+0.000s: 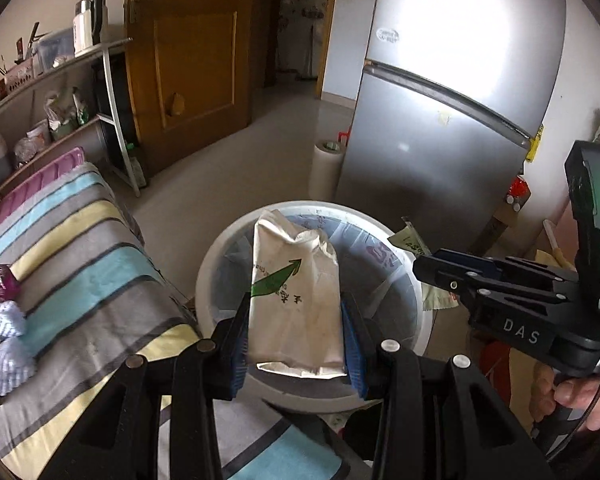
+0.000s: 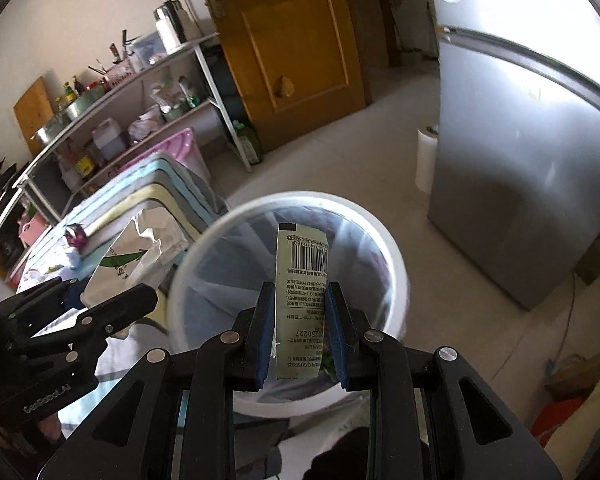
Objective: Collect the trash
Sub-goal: 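Open both grippers to drop the paper bag and tag into the bin, then move both grippers back to the table toward the clear cup and white bag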
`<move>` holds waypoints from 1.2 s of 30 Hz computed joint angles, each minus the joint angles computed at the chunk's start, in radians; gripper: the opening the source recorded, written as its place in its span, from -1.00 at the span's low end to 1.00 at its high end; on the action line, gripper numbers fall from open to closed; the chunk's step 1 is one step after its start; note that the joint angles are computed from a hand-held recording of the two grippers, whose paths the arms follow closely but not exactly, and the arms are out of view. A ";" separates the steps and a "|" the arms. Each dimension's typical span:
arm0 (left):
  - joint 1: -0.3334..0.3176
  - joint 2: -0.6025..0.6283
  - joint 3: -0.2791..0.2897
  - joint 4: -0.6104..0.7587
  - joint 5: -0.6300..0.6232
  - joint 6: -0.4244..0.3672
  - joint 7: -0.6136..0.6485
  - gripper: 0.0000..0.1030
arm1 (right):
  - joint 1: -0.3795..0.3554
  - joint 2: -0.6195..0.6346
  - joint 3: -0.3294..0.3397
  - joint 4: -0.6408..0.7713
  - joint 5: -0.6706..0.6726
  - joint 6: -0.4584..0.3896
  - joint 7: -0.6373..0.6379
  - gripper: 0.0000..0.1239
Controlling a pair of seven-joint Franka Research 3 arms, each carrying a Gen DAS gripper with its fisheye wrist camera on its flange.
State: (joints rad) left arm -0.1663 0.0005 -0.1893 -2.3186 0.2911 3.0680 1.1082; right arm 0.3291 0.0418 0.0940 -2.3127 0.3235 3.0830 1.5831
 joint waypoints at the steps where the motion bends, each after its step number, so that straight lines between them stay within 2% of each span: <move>1: 0.001 0.009 0.001 0.011 0.041 -0.008 -0.032 -0.18 | -0.002 0.007 -0.001 0.006 0.003 -0.008 -0.005 -0.58; 2: 0.001 0.016 0.004 0.019 0.071 -0.014 -0.056 -0.18 | -0.003 0.016 -0.003 0.015 0.000 -0.016 -0.006 -0.58; 5: 0.000 0.040 -0.007 0.038 0.017 -0.030 -0.018 -0.16 | 0.000 0.038 -0.011 0.037 -0.026 -0.040 0.010 -0.58; 8: -0.005 0.050 0.003 0.047 0.055 -0.042 -0.055 -0.12 | 0.005 0.056 -0.027 0.052 -0.081 -0.065 0.044 -0.57; 10: -0.001 0.052 0.000 0.048 0.036 -0.047 -0.044 -0.11 | 0.013 0.069 -0.037 0.064 -0.127 -0.075 0.072 -0.57; 11: 0.000 0.053 0.000 0.049 0.031 -0.049 -0.044 -0.02 | 0.018 0.072 -0.044 0.067 -0.150 -0.080 0.088 -0.56; 13: -0.001 0.052 0.007 0.049 0.050 -0.054 -0.069 0.15 | 0.024 0.073 -0.053 0.066 -0.187 -0.076 0.119 -0.49; 15: 0.000 0.046 0.010 0.044 0.065 -0.051 -0.089 0.18 | 0.020 0.070 -0.048 0.057 -0.190 -0.062 0.118 -0.33; 18: -0.001 0.036 0.019 0.039 0.126 -0.048 -0.143 0.21 | 0.020 0.062 -0.048 0.049 -0.201 -0.053 0.128 -0.32; 24: 0.015 0.002 0.015 0.005 0.093 -0.024 -0.127 0.25 | 0.024 0.042 -0.051 0.033 -0.239 -0.035 0.181 -0.32; 30: 0.051 -0.065 0.012 -0.048 0.212 0.013 -0.244 0.27 | 0.024 0.008 -0.027 0.014 -0.228 -0.001 0.174 -0.32; 32: 0.101 -0.094 -0.017 -0.061 0.335 0.013 -0.352 0.29 | 0.030 0.001 -0.029 0.011 -0.260 0.009 0.202 -0.32; 36: 0.113 -0.148 -0.005 -0.108 0.323 0.033 -0.350 0.30 | 0.037 -0.013 -0.012 0.006 -0.268 0.036 0.210 -0.32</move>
State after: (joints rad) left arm -0.0537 -0.1476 -0.1944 -2.4267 0.6139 3.1009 0.7585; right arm 0.3656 0.0291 0.0817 -2.3064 0.0555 3.1191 1.7932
